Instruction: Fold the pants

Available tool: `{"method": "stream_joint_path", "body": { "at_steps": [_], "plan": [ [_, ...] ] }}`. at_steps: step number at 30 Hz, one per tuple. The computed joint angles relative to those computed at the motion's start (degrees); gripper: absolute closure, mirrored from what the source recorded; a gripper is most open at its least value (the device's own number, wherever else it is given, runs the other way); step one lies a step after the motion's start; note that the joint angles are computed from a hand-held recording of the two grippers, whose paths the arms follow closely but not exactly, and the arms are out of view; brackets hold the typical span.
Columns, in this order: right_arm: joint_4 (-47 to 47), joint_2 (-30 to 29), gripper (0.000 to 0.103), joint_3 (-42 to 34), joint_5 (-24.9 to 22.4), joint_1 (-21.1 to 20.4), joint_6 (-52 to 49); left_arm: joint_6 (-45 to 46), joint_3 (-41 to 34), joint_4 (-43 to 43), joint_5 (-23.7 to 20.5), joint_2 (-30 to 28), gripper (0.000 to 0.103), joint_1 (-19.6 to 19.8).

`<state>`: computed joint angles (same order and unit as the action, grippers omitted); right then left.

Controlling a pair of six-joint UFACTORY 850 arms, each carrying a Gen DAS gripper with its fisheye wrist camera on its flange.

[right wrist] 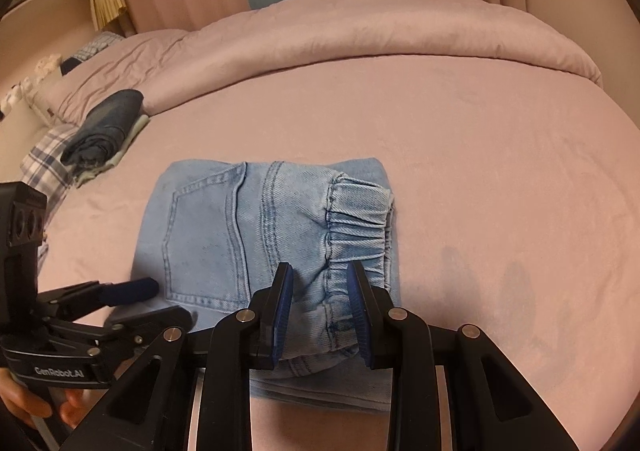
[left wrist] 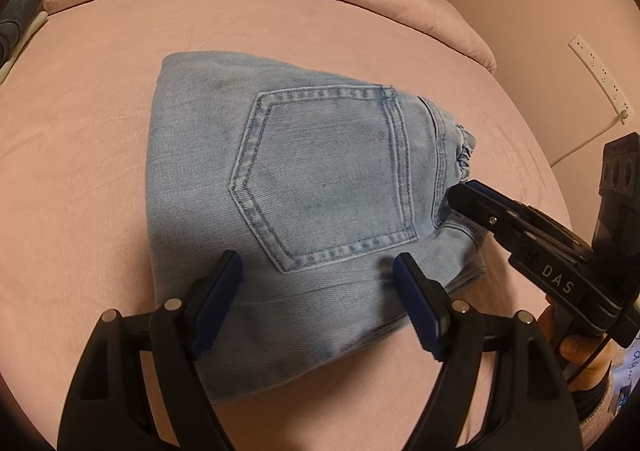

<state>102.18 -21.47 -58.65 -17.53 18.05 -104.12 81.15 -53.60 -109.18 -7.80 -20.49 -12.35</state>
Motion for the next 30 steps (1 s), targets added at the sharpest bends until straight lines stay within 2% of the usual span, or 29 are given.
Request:
{"method": "stream_joint_path", "body": {
  "at_steps": [12, 21, 27, 30],
  "plan": [
    [5.57, 0.02, 0.073, 1.30, -2.33, -1.07, -4.52, -3.24, -0.09, 2.43, -0.24, -0.12, 0.023, 0.21],
    [5.17, -0.28, 0.073, 1.54, -4.98, -2.40, -3.41, -8.03, -0.29, 6.57, 0.35, -0.14, 0.022, 0.03],
    [5.05, -0.34, 0.073, 1.51, -5.23, -2.69, -2.85, -18.23, -0.95, 16.20, -0.04, -0.09, 0.022, 0.42],
    [4.00, -0.29, 0.073, 1.32, -5.07, -2.80, -1.31, -15.64, -0.24, 10.80, -2.11, 0.97, 0.022, 1.68]
  ]
}}
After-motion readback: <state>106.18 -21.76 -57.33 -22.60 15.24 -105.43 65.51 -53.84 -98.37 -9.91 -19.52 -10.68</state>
